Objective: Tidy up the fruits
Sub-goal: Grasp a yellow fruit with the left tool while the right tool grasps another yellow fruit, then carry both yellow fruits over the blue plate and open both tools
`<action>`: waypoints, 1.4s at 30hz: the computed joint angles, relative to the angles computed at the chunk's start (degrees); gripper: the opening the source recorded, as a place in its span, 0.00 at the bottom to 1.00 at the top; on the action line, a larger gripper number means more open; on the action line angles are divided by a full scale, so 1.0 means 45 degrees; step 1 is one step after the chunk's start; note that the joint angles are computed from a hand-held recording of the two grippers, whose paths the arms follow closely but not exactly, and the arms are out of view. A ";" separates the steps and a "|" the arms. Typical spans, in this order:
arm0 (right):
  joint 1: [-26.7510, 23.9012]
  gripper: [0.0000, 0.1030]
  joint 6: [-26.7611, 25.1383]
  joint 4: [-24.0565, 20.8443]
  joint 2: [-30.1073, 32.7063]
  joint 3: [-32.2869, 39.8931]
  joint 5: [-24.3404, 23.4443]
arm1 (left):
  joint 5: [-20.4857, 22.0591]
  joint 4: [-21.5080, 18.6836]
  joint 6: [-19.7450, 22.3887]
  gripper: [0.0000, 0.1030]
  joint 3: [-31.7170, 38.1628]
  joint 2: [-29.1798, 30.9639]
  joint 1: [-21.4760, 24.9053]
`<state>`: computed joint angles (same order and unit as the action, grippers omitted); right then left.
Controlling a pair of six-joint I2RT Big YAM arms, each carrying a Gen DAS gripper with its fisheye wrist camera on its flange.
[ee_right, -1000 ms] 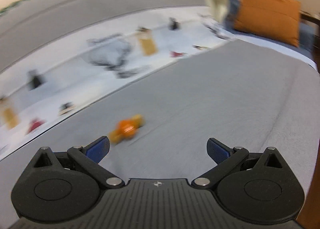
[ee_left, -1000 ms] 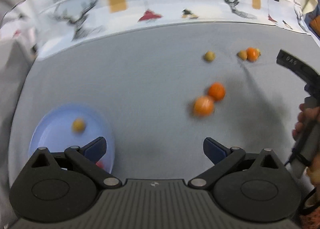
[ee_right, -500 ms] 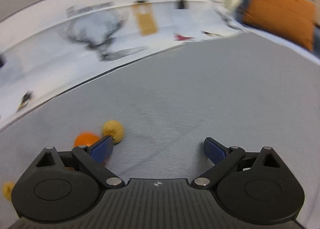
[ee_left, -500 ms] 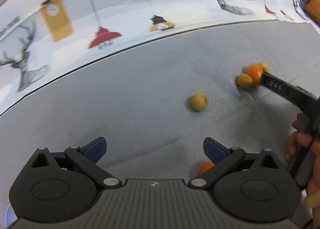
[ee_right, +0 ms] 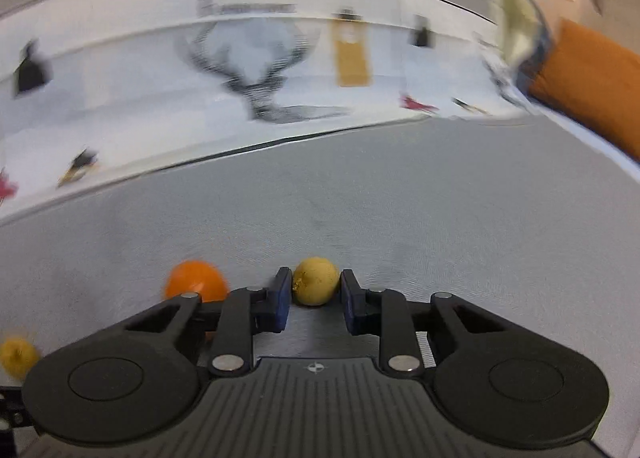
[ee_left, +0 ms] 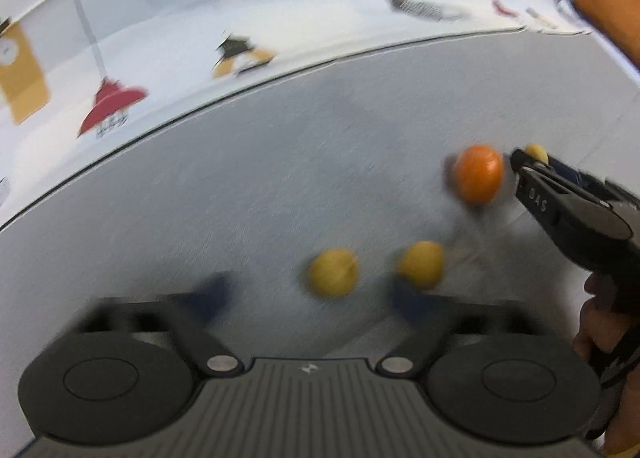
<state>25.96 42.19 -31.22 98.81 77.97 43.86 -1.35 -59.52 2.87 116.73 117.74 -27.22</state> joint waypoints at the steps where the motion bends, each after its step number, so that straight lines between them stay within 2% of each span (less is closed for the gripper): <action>1: -0.0069 0.26 0.0606 -0.0209 -0.0069 -0.0052 0.0241 | -0.0050 0.0326 0.0103 0.41 -0.0135 -0.0066 -0.0041; 2: -0.0153 0.26 0.1069 -0.0315 -0.0160 -0.0145 0.0326 | 0.0178 0.0598 0.0295 0.25 -0.0247 -0.0110 -0.0029; 5: -0.0251 0.26 0.1807 -0.0156 -0.0406 -0.0508 0.0465 | 0.0416 0.0224 0.0005 0.27 0.0054 -0.0017 0.0052; 10: -0.0034 0.26 0.1634 0.1229 -0.0836 -0.1133 0.1621 | -0.0474 0.0670 -0.0420 0.27 -0.1315 -0.1439 0.0169; 13: 0.0191 0.26 0.1076 0.2247 -0.1223 -0.1541 0.2527 | -0.0965 0.0499 -0.0806 0.27 -0.2624 -0.3034 0.0375; 16: 0.0689 0.26 0.0198 0.2917 -0.1910 -0.1902 0.2963 | -0.1191 -0.0074 -0.1120 0.27 -0.3896 -0.4784 0.0710; 19: 0.1406 0.26 -0.0810 0.3472 -0.2622 -0.2020 0.3011 | -0.1286 -0.0776 -0.1343 0.27 -0.5101 -0.6501 0.1153; 22: 0.2498 0.26 -0.2242 0.4102 -0.3441 -0.2175 0.2578 | -0.1691 -0.1428 -0.1284 0.27 -0.6161 -0.8102 0.1514; 26: 0.4647 0.26 -0.2441 0.3046 -0.4486 -0.2240 0.1721 | -0.1885 -0.2539 -0.1269 0.27 -0.7152 -0.9931 0.2009; 30: 0.6951 0.26 -0.0835 0.0860 -0.5073 -0.1817 0.0513 | -0.1502 -0.3090 -0.1263 0.27 -0.8085 -1.1642 0.2437; 34: 0.8821 0.26 0.0153 -0.0711 -0.5172 -0.1219 -0.0238 | -0.1034 -0.3523 -0.1244 0.27 -0.8924 -1.3142 0.2823; 38: 1.0287 0.26 0.0151 -0.1928 -0.4741 -0.0328 0.0647 | -0.0898 -0.4093 -0.1382 0.27 -0.9587 -1.4321 0.3207; 42: 1.1083 0.26 0.0268 -0.2843 -0.4281 0.0560 0.1292 | -0.0422 -0.4477 -0.1168 0.27 -0.9930 -1.5256 0.3939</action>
<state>75.83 43.40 -44.02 79.55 80.49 49.67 -3.24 -79.67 -2.38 72.05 49.09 -9.50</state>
